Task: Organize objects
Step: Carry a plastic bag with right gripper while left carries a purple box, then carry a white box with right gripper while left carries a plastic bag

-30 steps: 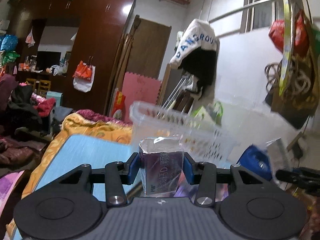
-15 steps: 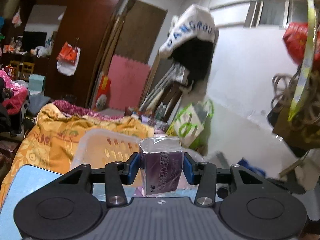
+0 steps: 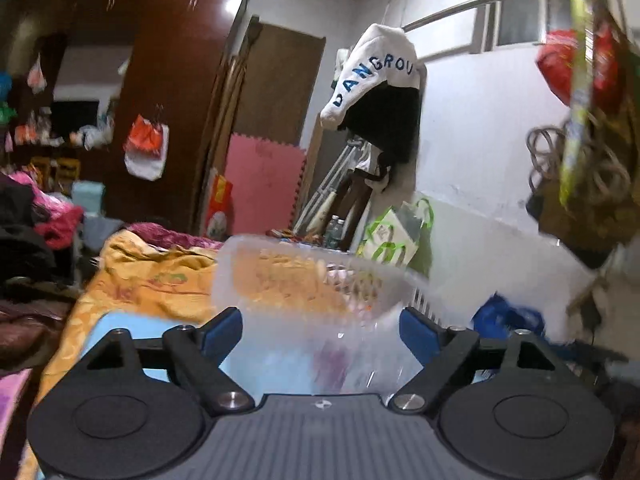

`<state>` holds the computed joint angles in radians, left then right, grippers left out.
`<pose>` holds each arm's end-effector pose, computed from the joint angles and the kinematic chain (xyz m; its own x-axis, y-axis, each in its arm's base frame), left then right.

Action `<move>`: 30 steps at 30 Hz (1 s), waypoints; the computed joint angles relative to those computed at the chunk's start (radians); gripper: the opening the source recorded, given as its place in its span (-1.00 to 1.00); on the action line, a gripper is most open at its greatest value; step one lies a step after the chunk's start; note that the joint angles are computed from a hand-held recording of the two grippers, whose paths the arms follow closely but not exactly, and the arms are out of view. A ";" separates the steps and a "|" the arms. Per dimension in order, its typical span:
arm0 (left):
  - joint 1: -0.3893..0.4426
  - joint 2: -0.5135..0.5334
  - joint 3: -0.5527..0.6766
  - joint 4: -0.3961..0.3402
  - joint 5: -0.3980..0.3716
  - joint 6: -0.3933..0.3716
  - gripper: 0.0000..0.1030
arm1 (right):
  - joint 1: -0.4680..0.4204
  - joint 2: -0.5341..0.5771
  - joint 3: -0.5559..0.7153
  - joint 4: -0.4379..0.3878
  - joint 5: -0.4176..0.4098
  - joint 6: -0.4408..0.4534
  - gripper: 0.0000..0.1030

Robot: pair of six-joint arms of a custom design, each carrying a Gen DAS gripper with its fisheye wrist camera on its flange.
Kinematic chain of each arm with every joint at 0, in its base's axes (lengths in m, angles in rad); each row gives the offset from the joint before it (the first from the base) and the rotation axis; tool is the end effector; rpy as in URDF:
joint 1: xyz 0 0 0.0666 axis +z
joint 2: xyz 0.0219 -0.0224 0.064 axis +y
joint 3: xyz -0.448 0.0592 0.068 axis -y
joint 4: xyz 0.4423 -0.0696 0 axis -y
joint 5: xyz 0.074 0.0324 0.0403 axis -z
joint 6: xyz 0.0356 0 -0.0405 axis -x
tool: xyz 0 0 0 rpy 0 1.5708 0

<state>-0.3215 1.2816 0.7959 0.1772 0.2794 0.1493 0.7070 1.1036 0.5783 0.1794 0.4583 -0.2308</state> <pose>0.4270 -0.1530 0.3399 -0.3671 -0.0284 -0.9297 0.5040 0.8340 -0.2245 0.2866 0.2236 0.3033 -0.3118 0.0034 -0.9501 -0.2000 0.9773 0.0692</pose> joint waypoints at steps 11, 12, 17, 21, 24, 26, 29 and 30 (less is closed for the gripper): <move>0.034 -0.034 -0.190 0.060 -0.031 -0.047 0.73 | 0.048 0.094 -0.031 0.082 0.009 -0.081 0.26; 0.025 -0.035 -0.195 0.062 -0.033 -0.052 0.73 | 0.040 0.099 -0.021 0.060 0.003 -0.078 0.07; -0.014 -0.012 -0.182 0.020 -0.094 -0.046 0.73 | 0.068 0.098 -0.024 0.049 0.072 -0.073 -0.25; -0.042 0.015 -0.166 0.019 -0.088 -0.031 0.73 | 0.088 0.078 -0.043 0.058 0.097 -0.076 -0.37; -0.062 0.028 -0.163 0.012 -0.118 -0.028 0.73 | 0.094 0.072 -0.044 0.065 0.108 -0.069 -0.38; -0.065 0.033 -0.160 0.002 -0.134 -0.015 0.73 | 0.095 0.069 -0.046 0.068 0.105 -0.070 -0.38; -0.079 0.040 -0.161 0.013 -0.190 -0.016 0.73 | 0.100 0.074 -0.047 0.070 0.104 -0.075 -0.39; -0.091 0.041 -0.159 0.009 -0.225 -0.030 0.73 | 0.100 0.077 -0.048 0.073 0.099 -0.074 -0.39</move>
